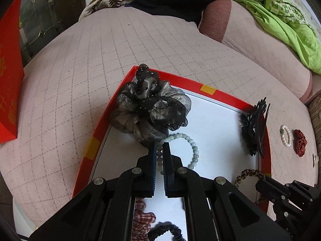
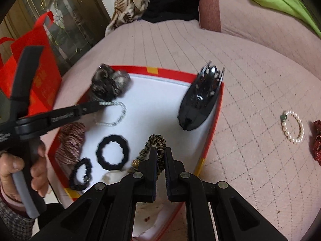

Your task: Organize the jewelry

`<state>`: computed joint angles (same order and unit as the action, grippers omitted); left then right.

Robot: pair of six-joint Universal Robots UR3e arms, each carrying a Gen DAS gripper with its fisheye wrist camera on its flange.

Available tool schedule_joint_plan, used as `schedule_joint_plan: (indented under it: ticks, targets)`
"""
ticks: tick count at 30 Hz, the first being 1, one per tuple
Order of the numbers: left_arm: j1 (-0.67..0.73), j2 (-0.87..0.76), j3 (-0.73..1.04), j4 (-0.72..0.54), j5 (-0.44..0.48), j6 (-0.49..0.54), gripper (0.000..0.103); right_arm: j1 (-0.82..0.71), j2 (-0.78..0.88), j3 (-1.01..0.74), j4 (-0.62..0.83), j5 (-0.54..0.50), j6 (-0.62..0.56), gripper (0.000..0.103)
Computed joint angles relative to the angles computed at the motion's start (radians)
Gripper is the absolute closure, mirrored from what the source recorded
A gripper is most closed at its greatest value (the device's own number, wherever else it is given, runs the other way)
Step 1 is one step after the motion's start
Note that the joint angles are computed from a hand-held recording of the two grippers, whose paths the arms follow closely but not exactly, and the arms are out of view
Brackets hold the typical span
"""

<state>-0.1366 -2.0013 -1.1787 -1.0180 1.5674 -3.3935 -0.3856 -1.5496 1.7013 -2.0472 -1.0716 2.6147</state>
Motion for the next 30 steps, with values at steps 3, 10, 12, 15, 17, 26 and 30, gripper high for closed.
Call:
schedule_joint_plan:
  ticks: [3, 10, 12, 15, 17, 26, 30]
  targets:
    - [-0.009, 0.020, -0.017, 0.008, 0.005, -0.007, 0.096, -0.001, -0.006, 0.009, -0.002, -0.009, 0.001, 0.093]
    - [-0.041, 0.109, -0.057, 0.007, 0.036, -0.049, 0.065, -0.034, -0.091, 0.052, 0.003, 0.010, -0.030, 0.070]
    - [-0.049, 0.148, -0.079, 0.007, 0.035, -0.073, 0.058, -0.061, -0.130, 0.061, 0.034, 0.027, -0.062, 0.069]
    - [-0.066, 0.218, -0.131, 0.017, 0.037, -0.125, 0.041, -0.109, -0.191, 0.081, 0.082, 0.047, -0.110, 0.068]
    - [-0.085, 0.269, -0.180, 0.040, 0.044, -0.162, 0.034, -0.168, -0.254, 0.102, 0.144, 0.070, -0.168, 0.068]
    - [-0.254, 0.314, -0.168, -0.009, 0.141, -0.270, 0.033, -0.539, -0.550, 0.150, 0.560, 0.174, -0.535, 0.058]
    - [-0.343, 0.288, -0.119, -0.041, 0.177, -0.307, 0.033, -0.753, -0.637, 0.137, 0.776, 0.195, -0.745, 0.053]
